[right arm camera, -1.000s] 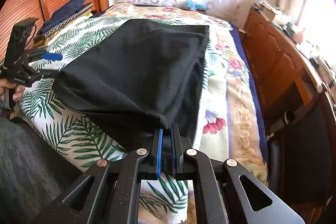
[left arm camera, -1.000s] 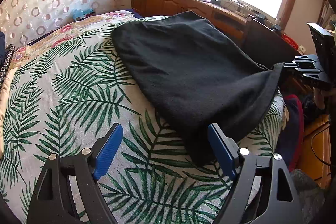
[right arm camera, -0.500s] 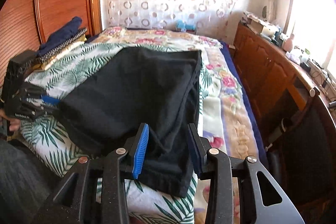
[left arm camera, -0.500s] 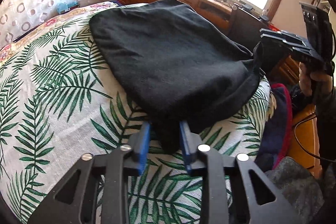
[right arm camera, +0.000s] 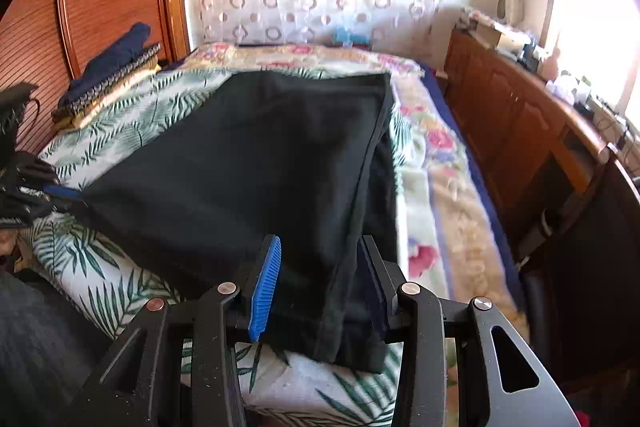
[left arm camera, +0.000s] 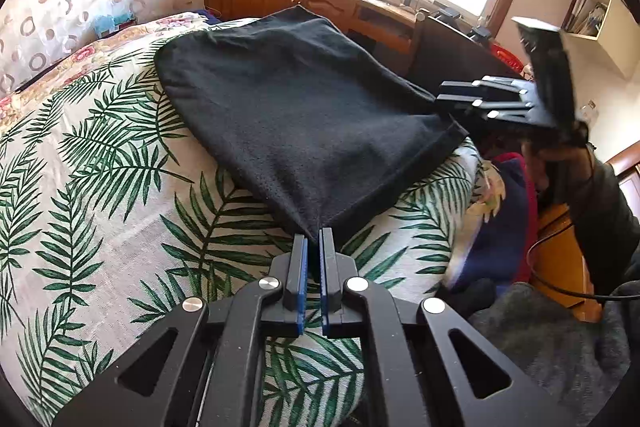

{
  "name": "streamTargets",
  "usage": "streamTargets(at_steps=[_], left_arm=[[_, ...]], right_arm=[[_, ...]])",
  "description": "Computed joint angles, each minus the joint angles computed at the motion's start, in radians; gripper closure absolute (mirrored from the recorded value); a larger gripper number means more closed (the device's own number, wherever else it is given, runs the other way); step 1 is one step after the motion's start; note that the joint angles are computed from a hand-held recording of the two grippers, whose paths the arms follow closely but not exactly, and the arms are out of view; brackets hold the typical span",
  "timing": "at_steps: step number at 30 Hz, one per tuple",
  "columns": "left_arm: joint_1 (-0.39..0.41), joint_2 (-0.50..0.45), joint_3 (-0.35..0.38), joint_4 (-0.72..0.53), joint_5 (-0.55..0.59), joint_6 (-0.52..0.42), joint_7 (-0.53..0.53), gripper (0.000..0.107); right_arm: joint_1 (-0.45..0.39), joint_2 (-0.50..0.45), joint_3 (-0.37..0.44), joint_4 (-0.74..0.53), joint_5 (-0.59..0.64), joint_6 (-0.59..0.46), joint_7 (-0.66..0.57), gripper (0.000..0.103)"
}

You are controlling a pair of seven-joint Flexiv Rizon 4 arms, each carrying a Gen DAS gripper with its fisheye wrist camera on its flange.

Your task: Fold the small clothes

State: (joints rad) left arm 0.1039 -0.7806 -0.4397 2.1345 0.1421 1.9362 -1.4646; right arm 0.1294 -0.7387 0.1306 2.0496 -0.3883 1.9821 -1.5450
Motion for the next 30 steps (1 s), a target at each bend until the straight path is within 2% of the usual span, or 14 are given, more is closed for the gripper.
streamTargets(at_steps=[2,4,7,10,11,12,13,15,18,20,23,26,27,30], left_arm=[[-0.036,0.012,0.037,-0.006,-0.022,-0.003,-0.003,0.101],[-0.047,0.013,0.050,-0.011,-0.034,-0.002,-0.008,0.099],[-0.084,0.020,0.095,-0.019,-0.059,0.004,-0.013,0.085],[-0.076,0.014,0.094,-0.023,-0.055,0.014,-0.014,0.072],[-0.072,0.012,0.092,-0.025,-0.052,0.016,-0.014,0.066],[-0.073,0.011,0.093,-0.027,-0.052,0.017,-0.014,0.066],[-0.077,0.010,0.099,-0.030,-0.054,0.014,-0.014,0.066],[-0.086,0.011,0.109,-0.037,-0.062,0.007,-0.012,0.066],[-0.095,0.009,0.118,-0.045,-0.071,-0.002,-0.009,0.066],[-0.098,0.005,0.119,-0.051,-0.075,-0.008,-0.004,0.066],[-0.101,-0.003,0.121,-0.059,-0.082,-0.012,0.000,0.066],[-0.097,-0.011,0.117,-0.066,-0.088,-0.020,0.001,0.066],[-0.097,-0.014,0.116,-0.071,-0.091,-0.025,0.003,0.066],[-0.093,-0.024,0.111,-0.080,-0.094,-0.035,0.010,0.066]], right_arm=[[0.042,-0.004,-0.041,-0.003,0.033,-0.009,-0.006,0.062],[0.017,-0.008,-0.020,-0.009,0.028,-0.034,0.005,0.062],[-0.086,-0.017,0.077,-0.020,-0.035,-0.074,0.027,0.062],[-0.114,-0.023,0.098,-0.034,-0.059,-0.108,0.035,0.064],[-0.137,-0.027,0.121,-0.037,-0.075,-0.119,0.034,0.071],[-0.159,-0.027,0.143,-0.041,-0.092,-0.137,0.032,0.087],[-0.156,-0.023,0.139,-0.042,-0.097,-0.143,0.023,0.096],[-0.145,-0.013,0.123,-0.029,-0.093,-0.111,-0.001,0.099],[-0.112,0.011,0.086,-0.013,-0.043,-0.073,-0.031,0.099],[-0.150,0.009,0.109,-0.012,-0.085,-0.078,0.000,0.099],[-0.140,0.001,0.097,-0.021,-0.083,-0.098,0.009,0.099],[-0.095,-0.001,0.061,-0.025,-0.053,-0.104,0.013,0.099],[-0.070,0.000,0.039,-0.023,-0.039,-0.099,0.010,0.095],[0.050,0.022,-0.065,-0.012,0.046,-0.103,-0.038,0.075]])
